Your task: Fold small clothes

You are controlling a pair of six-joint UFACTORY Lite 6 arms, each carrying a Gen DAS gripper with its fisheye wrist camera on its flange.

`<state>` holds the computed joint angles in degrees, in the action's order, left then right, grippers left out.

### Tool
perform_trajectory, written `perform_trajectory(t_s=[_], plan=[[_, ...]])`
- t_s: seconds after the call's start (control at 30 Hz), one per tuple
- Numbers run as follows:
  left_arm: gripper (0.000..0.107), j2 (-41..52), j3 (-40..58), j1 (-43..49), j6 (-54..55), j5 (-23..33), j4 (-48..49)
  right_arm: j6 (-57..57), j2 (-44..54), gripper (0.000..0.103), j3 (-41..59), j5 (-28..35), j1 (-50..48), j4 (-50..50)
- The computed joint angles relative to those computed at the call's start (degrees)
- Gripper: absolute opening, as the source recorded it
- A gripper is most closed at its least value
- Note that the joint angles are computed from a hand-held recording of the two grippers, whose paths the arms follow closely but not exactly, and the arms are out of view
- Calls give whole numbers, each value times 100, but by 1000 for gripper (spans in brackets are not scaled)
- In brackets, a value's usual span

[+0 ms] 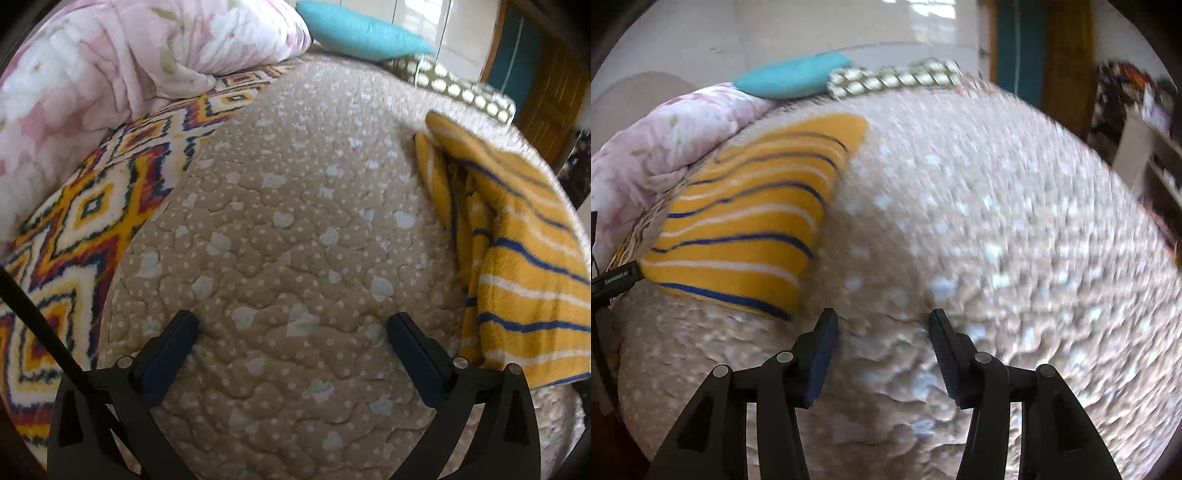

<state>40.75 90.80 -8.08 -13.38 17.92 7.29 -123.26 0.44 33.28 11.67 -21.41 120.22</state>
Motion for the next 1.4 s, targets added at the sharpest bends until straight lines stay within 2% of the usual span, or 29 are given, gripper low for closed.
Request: perform_trajectory(t_s=[0.03, 0.2, 0.3, 0.43, 0.53, 0.63, 0.7, 0.77, 0.83, 0.9, 1.0, 1.13, 1.27, 1.4], plan=[[103, 28, 43, -10, -92, 38, 92, -129, -30, 58, -92, 239, -155, 50], [103, 65, 91, 50, 135, -15, -167, -1278, 13, 82, -262, 513, -34, 915], [103, 135, 171, -9, -333, -7, 282, -2141, 45, 88, -340, 534, 211, 1765], [103, 186, 221, -121, -1150, 29, 1050, -1485, 161, 91, -302, 905, -12, 983], [103, -180, -281, -174, -2040, -158, 1766, -701, 250, 92, -325, 1574, -532, 11], [103, -1063, -1340, -284, -3177, -340, 2533, -356, 313, 92, -363, 2053, -850, -413], [103, -1952, -2326, -445, -4376, -614, 3567, -184, 370, 92, -381, 2391, -1086, -676], [103, -2856, -3153, -655, -5575, -650, 4733, -32, 465, 92, -375, 2743, -1332, -921], [103, -3853, -3874, -1084, -6669, -384, 5777, 130, 564, 92, -355, 3050, -1549, -1140], [103, -4605, -4287, -1478, -6939, -95, 6043, 282, 679, 92, -308, 3306, -1721, -1318], [103, -5592, -4671, -2163, -7173, 512, 6190, 452, 346, 92, -446, 2981, -1601, -1368], [103, -6284, -4845, -3095, -7320, 1278, 6312, 109, -1001, 92, -1287, 2094, -1099, -672], [103, -6459, -4773, -3639, -7189, 1653, 6006, 667, -2359, 92, -1746, 1681, -1065, -1047], [103, -6316, -4734, -4107, -7394, 2076, 6099, 1864, -3395, 92, -1833, 1634, -1452, -2100]])
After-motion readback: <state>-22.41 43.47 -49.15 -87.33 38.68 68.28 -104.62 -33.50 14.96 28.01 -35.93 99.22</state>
